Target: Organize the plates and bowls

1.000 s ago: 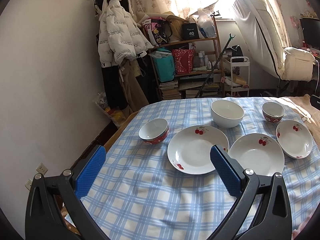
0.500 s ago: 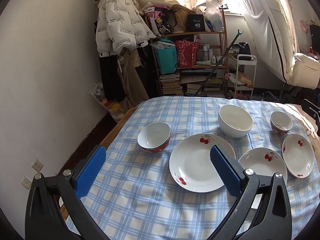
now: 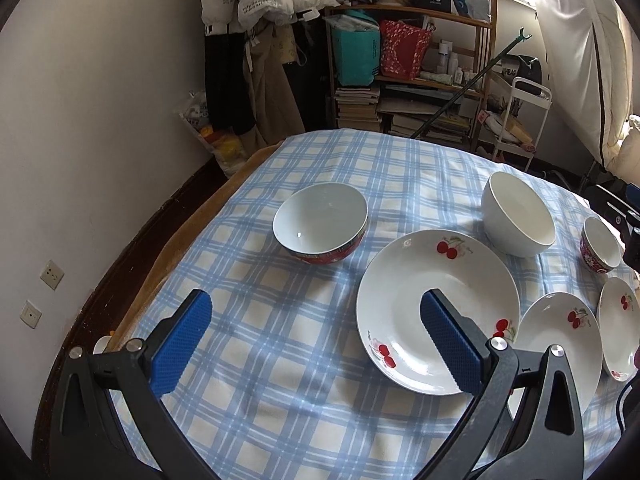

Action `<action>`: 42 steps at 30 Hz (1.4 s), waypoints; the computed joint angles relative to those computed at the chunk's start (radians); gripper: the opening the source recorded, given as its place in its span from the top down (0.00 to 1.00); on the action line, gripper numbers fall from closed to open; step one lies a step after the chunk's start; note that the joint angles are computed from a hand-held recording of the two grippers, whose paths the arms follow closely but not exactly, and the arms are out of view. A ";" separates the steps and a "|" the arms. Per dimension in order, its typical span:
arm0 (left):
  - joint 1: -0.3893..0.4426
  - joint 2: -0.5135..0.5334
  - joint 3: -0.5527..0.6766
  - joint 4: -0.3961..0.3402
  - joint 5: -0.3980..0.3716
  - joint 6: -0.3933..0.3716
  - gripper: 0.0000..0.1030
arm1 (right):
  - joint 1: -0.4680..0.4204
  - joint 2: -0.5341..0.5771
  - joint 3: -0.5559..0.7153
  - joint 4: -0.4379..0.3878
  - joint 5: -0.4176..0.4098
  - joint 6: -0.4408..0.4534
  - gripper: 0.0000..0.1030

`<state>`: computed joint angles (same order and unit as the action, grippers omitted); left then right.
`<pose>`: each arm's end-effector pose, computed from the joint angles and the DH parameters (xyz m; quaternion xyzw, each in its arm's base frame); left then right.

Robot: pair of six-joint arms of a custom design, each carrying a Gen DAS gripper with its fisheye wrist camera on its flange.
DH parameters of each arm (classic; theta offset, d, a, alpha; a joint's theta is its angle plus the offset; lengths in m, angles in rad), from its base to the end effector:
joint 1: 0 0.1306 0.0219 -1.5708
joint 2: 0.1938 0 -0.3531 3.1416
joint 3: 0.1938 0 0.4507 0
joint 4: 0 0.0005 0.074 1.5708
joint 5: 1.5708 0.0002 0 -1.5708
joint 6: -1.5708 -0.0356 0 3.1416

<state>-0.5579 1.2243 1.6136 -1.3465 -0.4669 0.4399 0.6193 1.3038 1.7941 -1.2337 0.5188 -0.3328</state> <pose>0.3865 -0.2229 0.5640 -0.0150 0.9300 0.0531 0.3635 0.3939 0.2585 0.6238 -0.0243 0.8907 -0.0307 0.4530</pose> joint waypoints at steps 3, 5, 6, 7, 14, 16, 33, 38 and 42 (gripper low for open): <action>0.020 0.010 -0.030 0.025 0.029 -0.019 0.01 | -0.017 0.045 0.013 -0.023 -0.058 -0.029 0.08; 0.034 0.014 -0.048 0.042 0.059 -0.024 0.01 | -0.027 0.071 0.017 -0.038 -0.099 -0.043 0.13; 0.040 0.019 -0.053 0.050 0.079 -0.024 0.01 | -0.031 0.081 0.016 -0.045 -0.116 -0.049 0.15; 0.046 0.024 -0.057 0.054 0.093 -0.023 0.01 | -0.034 0.092 0.015 -0.050 -0.131 -0.053 0.18; 0.063 0.069 -0.070 0.059 0.137 -0.045 0.01 | -0.048 0.146 0.005 -0.102 -0.236 -0.073 0.24; 0.066 0.073 -0.084 0.066 0.141 -0.039 0.01 | -0.048 0.161 0.007 -0.121 -0.247 -0.076 0.24; 0.101 0.100 -0.111 0.097 0.349 -0.015 0.68 | -0.065 0.216 -0.001 -0.176 -0.300 -0.056 0.51; 0.104 0.088 -0.131 0.133 0.396 -0.004 0.85 | -0.073 0.235 0.016 -0.174 -0.387 -0.041 0.72; 0.109 0.080 -0.141 0.147 0.412 0.014 0.86 | -0.070 0.249 0.025 -0.176 -0.411 -0.049 0.78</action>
<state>-0.4492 1.3046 1.4727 -1.1996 -0.0550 0.4539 0.5489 1.5524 1.8192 -1.4095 0.1075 -0.3819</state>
